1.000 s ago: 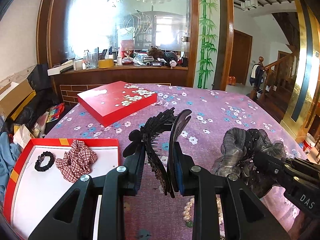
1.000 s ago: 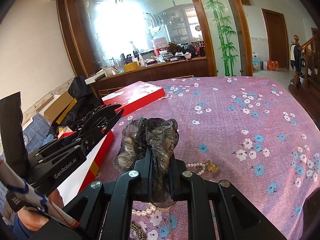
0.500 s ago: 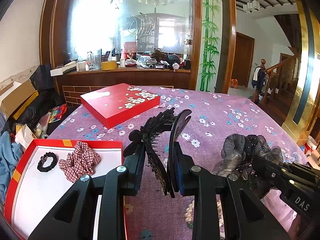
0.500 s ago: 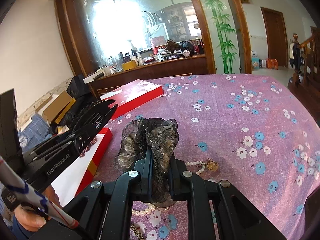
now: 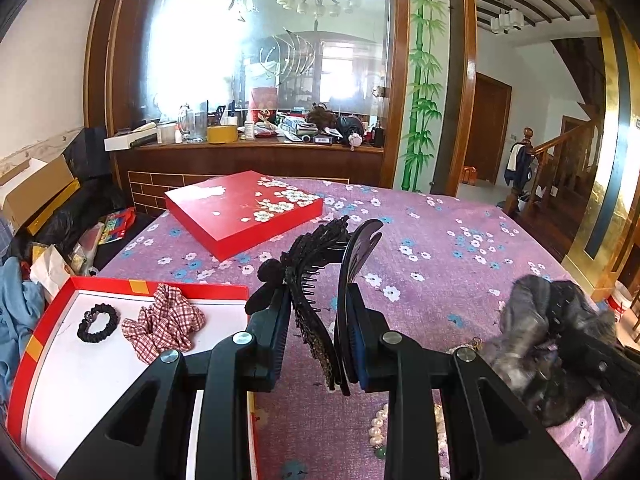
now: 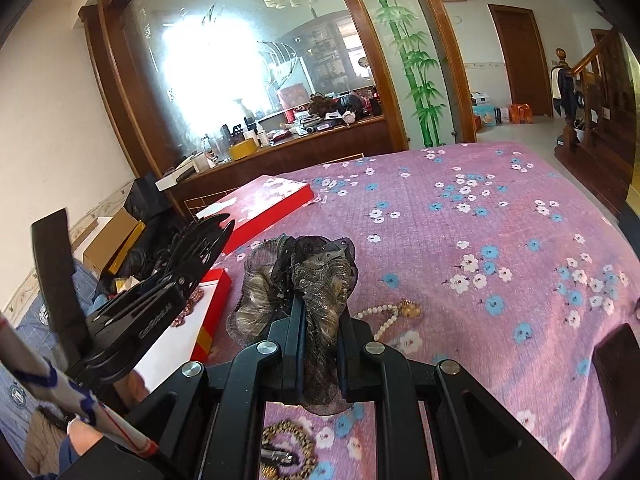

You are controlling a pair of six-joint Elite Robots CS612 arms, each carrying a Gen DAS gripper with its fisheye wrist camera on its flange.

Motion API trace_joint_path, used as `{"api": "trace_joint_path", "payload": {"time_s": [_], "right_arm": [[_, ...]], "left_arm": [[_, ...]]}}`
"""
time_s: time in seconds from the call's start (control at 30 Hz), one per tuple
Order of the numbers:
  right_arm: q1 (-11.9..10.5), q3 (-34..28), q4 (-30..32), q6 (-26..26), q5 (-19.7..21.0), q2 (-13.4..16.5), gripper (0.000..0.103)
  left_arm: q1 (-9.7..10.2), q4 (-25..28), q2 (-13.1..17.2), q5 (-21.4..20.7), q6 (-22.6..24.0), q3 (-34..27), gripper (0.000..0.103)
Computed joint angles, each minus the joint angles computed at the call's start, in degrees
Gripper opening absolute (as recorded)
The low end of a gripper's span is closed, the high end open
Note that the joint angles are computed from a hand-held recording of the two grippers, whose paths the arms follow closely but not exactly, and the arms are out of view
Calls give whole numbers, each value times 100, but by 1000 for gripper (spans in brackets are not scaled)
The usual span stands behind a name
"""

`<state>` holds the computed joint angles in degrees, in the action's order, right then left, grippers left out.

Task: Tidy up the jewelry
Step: 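Carry the gray scrunchie and black claw clip in both grippers to the red box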

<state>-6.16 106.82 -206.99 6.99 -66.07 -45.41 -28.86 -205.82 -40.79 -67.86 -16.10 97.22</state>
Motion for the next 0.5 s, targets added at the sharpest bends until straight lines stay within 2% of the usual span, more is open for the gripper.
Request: {"api": "trace_joint_path", "payload": {"time_s": [0.23,0.33,0.5], "right_arm": [[26,212,-149,-100,8,-175,13],[64,224,-133,-118,88,-198,13],[199,135,139,-265,471,-186,13]], "left_arm": [[91,-172,-309,-262,-261,402,26],[153,-307,-451,-247,-261,651,26],[351,-69,-670,-57,-492,989,26]]}}
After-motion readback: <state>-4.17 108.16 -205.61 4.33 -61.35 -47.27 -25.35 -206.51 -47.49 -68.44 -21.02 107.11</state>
